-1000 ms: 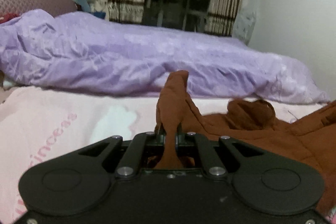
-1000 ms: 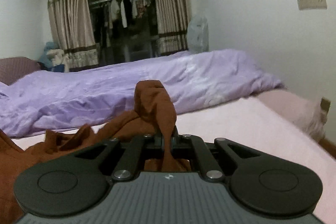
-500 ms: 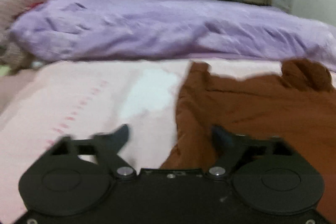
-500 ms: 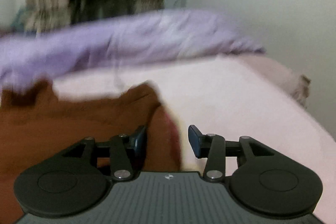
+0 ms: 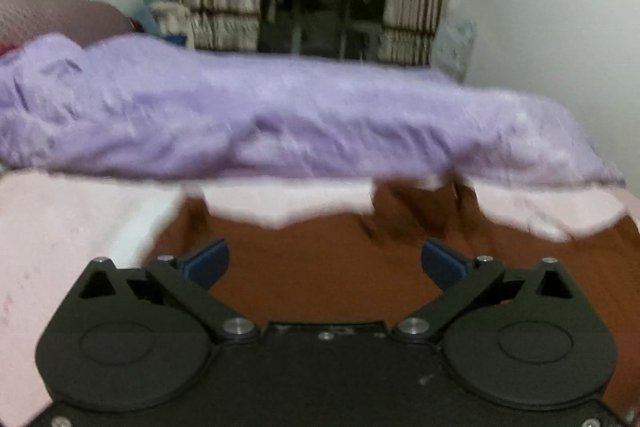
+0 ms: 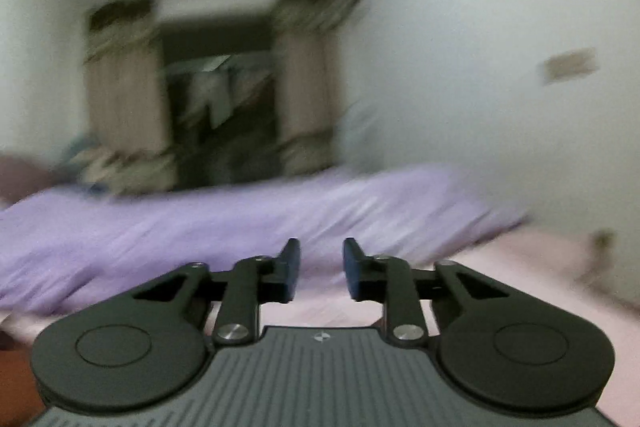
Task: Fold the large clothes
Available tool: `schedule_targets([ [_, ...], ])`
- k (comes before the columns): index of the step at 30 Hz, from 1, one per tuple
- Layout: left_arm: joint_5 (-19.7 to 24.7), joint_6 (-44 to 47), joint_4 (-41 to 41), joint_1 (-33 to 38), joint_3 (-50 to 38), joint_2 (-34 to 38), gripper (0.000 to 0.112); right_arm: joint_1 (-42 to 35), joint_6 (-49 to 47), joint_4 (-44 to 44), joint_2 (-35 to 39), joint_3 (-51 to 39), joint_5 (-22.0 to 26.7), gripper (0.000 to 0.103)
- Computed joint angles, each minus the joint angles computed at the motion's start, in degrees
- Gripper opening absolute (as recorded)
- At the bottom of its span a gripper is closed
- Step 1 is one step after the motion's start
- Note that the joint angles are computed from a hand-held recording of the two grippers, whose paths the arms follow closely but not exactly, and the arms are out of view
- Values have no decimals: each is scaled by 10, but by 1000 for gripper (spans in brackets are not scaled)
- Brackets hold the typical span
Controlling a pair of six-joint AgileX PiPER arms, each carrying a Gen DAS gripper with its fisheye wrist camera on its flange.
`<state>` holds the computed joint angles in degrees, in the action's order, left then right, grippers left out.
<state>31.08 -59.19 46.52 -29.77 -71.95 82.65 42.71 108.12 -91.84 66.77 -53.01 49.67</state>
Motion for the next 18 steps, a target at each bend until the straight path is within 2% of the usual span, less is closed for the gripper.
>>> schedule_targets([
  [2, 9, -10, -5, -20, 16, 5, 103, 58, -3, 23, 27, -5, -6, 28],
  [4, 4, 6, -27, -26, 20, 19, 103, 77, -17, 70, 60, -20, -49, 28],
  [6, 23, -6, 1, -40, 29, 39, 103, 56, -50, 142, 90, -37, -114, 28],
  [7, 33, -20, 26, -47, 24, 54, 103, 48, -69, 164, 117, -43, -131, 29],
  [9, 40, -57, 75, -60, 30, 72, 103, 64, -74, 140, 160, -35, -102, 29],
  [11, 37, -105, 129, -69, 55, 63, 103, 66, -61, 128, 151, -29, -106, 29],
  [13, 29, -114, 130, -68, 64, 50, 103, 27, -96, 173, 122, -26, -164, 28],
  [15, 5, -102, 111, -50, 72, 33, 103, 15, -103, 200, 95, -13, -188, 27],
  [17, 6, -122, 126, -40, 77, 18, 103, 27, -117, 222, 68, -8, -166, 27],
  [18, 7, -122, 124, -33, 78, 7, 103, 41, -116, 214, 60, -3, -144, 30],
])
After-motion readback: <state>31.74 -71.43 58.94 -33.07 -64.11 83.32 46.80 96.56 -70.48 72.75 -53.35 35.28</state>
